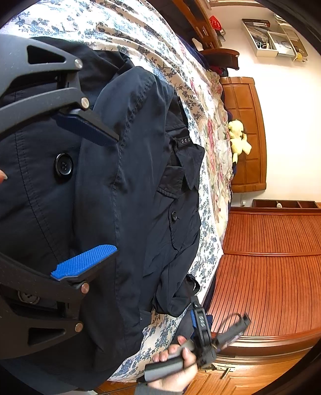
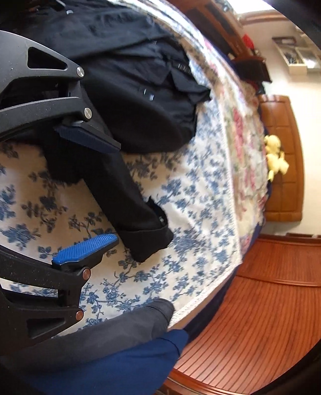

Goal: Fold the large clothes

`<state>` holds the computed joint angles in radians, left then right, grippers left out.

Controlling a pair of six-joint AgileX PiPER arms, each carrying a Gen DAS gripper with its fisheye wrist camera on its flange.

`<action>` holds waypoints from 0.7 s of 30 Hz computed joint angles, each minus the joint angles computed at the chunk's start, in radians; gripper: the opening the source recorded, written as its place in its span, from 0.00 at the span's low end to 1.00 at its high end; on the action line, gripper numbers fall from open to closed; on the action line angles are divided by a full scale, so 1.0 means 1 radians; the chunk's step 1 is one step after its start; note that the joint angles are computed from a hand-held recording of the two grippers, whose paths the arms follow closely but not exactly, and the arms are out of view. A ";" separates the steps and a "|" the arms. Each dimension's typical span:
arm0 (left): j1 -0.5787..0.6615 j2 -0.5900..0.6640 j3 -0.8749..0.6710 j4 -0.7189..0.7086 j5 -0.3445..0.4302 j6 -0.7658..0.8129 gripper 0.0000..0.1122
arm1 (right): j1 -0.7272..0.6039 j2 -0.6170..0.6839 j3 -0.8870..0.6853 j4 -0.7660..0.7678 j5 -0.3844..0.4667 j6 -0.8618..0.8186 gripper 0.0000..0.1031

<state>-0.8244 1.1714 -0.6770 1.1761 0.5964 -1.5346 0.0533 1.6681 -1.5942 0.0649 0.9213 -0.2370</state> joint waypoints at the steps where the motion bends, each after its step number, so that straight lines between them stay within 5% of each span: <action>1: 0.003 0.000 0.000 -0.002 -0.003 0.003 0.73 | -0.001 0.015 -0.008 -0.006 0.004 0.009 0.68; 21: 0.011 0.009 0.000 -0.004 -0.010 0.005 0.73 | -0.069 0.228 -0.129 0.035 0.130 0.073 0.70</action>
